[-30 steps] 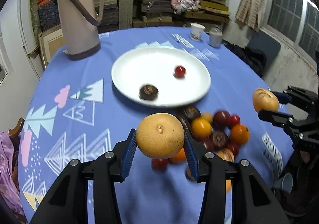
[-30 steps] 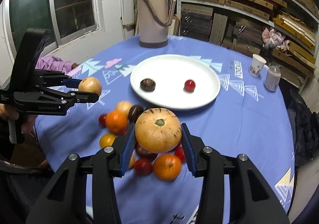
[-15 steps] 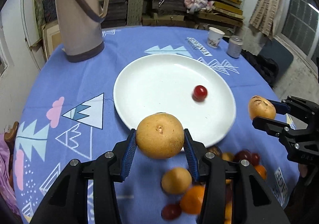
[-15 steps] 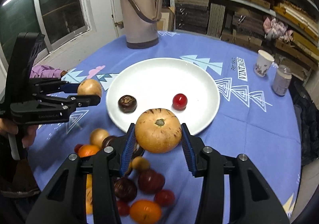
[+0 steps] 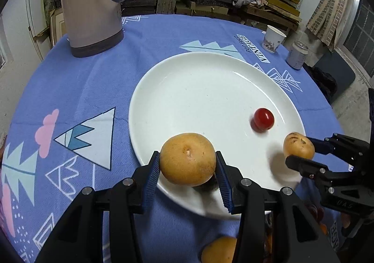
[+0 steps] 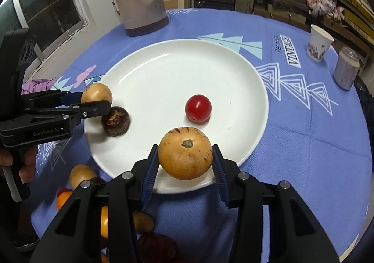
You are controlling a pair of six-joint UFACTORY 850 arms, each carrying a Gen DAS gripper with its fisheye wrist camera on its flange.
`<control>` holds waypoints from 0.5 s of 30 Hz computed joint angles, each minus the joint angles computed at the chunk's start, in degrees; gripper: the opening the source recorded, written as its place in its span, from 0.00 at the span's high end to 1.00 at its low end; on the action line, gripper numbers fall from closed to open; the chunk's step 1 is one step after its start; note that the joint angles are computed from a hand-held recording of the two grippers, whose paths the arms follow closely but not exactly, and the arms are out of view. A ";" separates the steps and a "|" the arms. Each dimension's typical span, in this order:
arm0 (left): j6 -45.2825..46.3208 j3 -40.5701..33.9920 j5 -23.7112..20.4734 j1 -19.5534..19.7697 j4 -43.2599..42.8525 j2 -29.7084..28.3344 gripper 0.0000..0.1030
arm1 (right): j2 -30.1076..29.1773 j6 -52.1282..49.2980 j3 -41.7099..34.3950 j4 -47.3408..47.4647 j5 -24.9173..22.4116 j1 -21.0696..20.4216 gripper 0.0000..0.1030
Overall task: Organize fruits
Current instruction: 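Carry both fruits onto the white plate and open both tools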
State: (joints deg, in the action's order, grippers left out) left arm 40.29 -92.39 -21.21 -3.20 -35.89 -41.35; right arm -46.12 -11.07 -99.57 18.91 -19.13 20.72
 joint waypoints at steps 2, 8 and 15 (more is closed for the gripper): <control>0.81 -0.70 0.00 0.13 -1.29 -0.65 0.54 | -0.70 1.22 -0.87 -0.95 -0.47 0.01 0.57; -4.30 -2.97 0.16 -0.07 3.01 -2.33 0.53 | -2.23 4.30 -2.85 -2.63 -0.88 -0.07 0.56; 2.03 1.25 4.07 -0.07 -3.03 1.52 0.29 | 2.16 0.03 2.50 1.30 3.41 -0.04 0.49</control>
State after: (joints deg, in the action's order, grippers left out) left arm 42.32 -91.14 -17.14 -3.27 -38.91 -39.83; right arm -43.96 -11.04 -97.07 20.22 -15.72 20.68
